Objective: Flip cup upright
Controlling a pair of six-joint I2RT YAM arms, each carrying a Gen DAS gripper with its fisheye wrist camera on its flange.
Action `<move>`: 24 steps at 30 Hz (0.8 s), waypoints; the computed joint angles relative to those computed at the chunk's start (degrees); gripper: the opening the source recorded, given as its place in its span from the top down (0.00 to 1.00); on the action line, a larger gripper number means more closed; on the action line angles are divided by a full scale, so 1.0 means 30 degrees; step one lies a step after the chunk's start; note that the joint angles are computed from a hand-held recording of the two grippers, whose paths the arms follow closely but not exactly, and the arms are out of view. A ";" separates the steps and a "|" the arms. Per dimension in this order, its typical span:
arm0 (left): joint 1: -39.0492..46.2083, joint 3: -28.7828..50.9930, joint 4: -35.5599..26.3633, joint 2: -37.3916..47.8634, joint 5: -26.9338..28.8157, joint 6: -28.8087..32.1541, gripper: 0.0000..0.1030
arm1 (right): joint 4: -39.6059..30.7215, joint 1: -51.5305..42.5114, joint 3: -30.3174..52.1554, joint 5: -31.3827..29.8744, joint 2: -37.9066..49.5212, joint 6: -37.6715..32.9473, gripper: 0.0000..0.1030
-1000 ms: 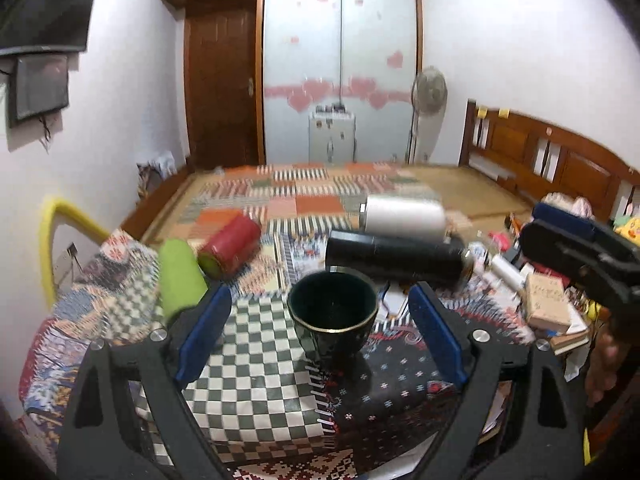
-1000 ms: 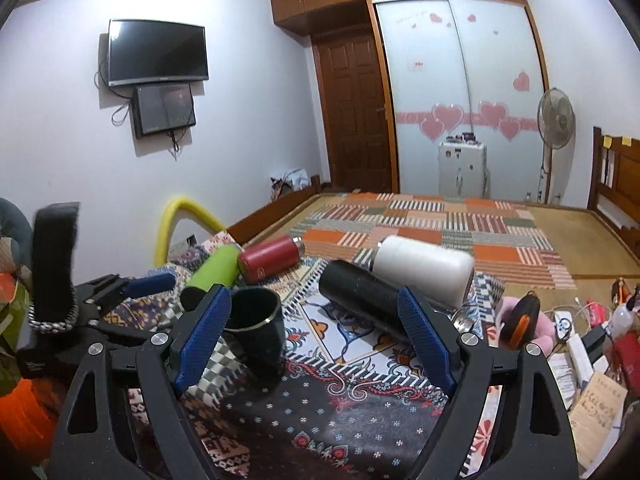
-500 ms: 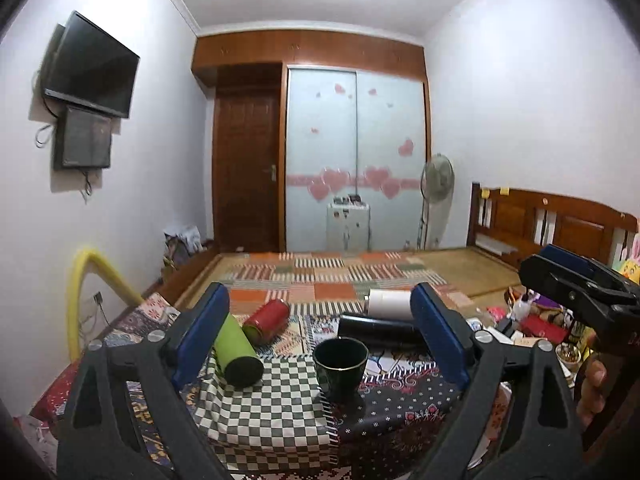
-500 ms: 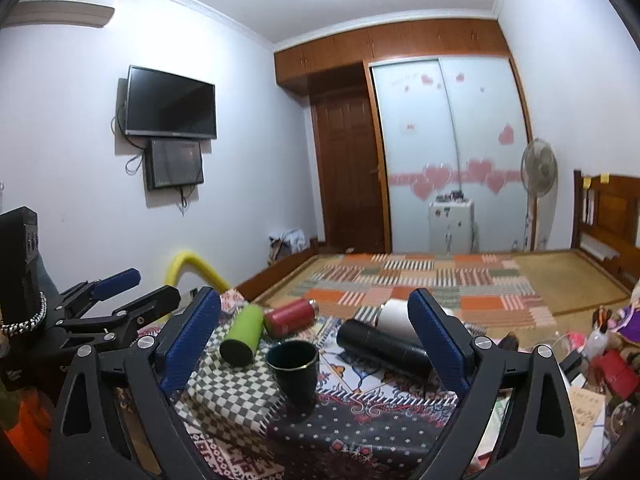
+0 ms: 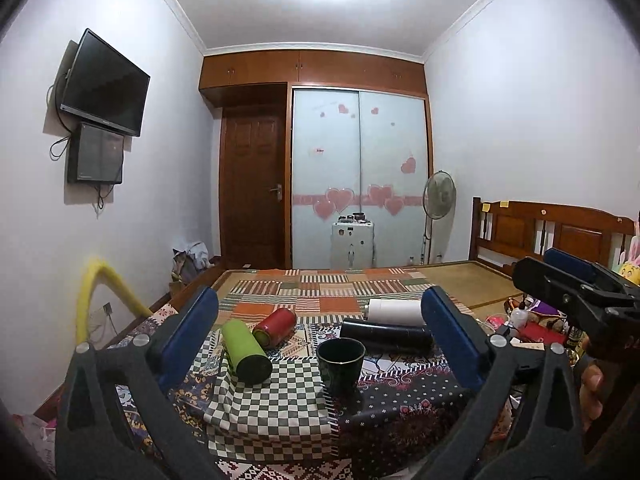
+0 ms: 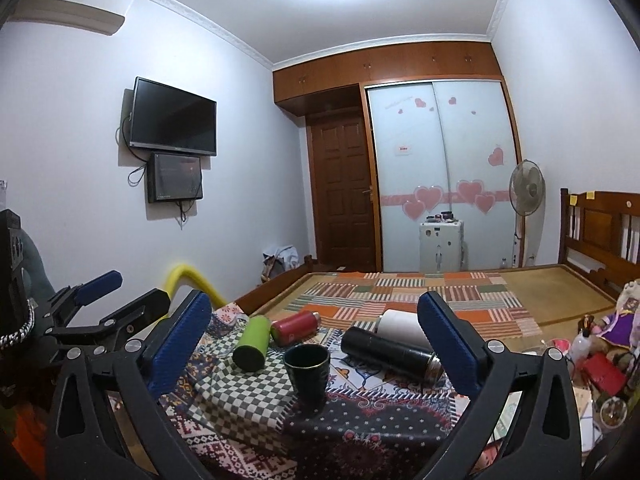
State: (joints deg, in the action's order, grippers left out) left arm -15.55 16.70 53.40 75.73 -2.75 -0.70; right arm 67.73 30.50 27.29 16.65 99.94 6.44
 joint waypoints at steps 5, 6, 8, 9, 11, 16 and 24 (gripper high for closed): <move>0.0215 -0.0224 -0.0083 -0.0325 0.0187 -0.0161 0.00 | 0.0207 0.0192 -0.0377 0.0361 -0.0257 -0.0091 0.00; 0.0218 -0.0247 -0.0073 -0.0322 0.0206 -0.0187 0.00 | 0.0274 0.0231 -0.0425 0.0421 -0.0257 -0.0152 0.00; 0.0287 -0.0223 -0.0138 -0.0338 0.0247 -0.0252 0.00 | 0.0292 0.0341 -0.0537 0.0482 -0.0327 -0.0215 0.00; 0.0314 -0.0203 -0.0166 -0.0327 0.0265 -0.0269 0.00 | 0.0221 0.0444 -0.0587 0.0564 -0.0412 -0.0218 0.00; 0.0307 -0.0167 -0.0182 -0.0251 0.0287 -0.0315 0.00 | 0.0233 0.0455 -0.0583 0.0554 -0.0344 -0.0226 0.00; 0.0419 -0.0025 -0.0140 0.0019 0.0407 -0.0363 0.00 | 0.0299 0.0495 -0.0651 0.0597 -0.0279 -0.0229 0.00; 0.0612 0.0249 -0.0385 0.0240 0.0691 -0.0452 0.00 | -0.0011 0.0371 -0.0592 0.0529 -0.0383 -0.0152 0.00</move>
